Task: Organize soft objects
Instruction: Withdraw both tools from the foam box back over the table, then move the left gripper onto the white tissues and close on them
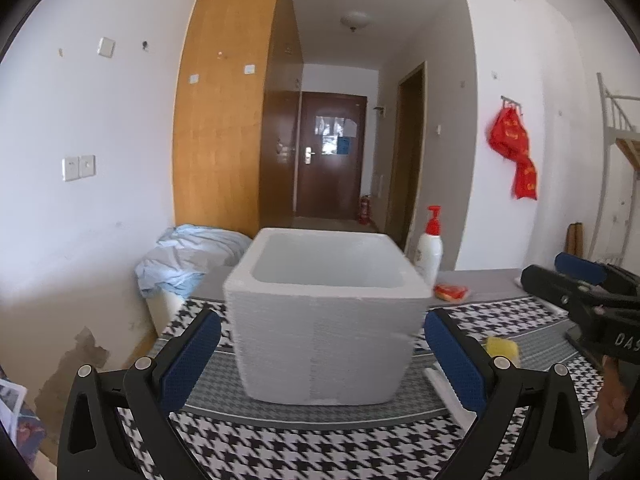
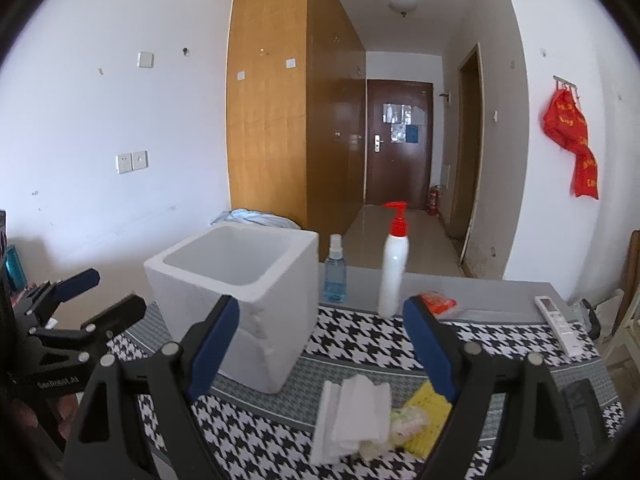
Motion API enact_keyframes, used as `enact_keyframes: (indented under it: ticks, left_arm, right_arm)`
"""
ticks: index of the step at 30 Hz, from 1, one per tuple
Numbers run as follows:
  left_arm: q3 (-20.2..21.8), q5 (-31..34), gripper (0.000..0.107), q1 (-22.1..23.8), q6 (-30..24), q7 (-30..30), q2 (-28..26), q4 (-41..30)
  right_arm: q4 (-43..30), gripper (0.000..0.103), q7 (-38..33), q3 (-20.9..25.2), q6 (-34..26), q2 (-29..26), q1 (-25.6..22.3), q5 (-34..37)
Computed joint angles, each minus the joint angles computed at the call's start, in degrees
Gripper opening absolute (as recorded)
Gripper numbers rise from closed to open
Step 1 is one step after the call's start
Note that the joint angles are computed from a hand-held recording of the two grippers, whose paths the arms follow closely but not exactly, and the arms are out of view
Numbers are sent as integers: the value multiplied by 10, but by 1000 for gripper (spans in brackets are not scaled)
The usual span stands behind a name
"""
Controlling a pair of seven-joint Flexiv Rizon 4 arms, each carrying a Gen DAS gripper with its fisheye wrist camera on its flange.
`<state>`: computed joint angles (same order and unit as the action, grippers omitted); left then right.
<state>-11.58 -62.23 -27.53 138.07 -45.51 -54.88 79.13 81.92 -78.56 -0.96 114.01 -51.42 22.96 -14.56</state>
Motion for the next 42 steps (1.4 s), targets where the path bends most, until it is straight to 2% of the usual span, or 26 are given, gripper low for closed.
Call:
enact_keyframes:
  ticks: [10,16,21,26,42]
  left_arm:
    - [-16,-30,102,-24,11,50,-25,-53]
    - [-29,-25,102,-25,19,57,-31,-60]
    - [-29,-7,102,-27,6,45,-31,-56]
    - [-25,-2,102,-36,-3,46,-42,-70]
    - [-28,-40,102,-54,-51,100,-76,-132]
  right_arm:
    - [45,87,-11,9,51,14,-24,3]
    - [65,87,-8,19,68,18,-40,-5]
    - [74,87,-19,0,78,20,-28,22]
    - [82,87,-17,7,81,20,-40,23]
    - [84,87,-16,-5,71,12,-39,43]
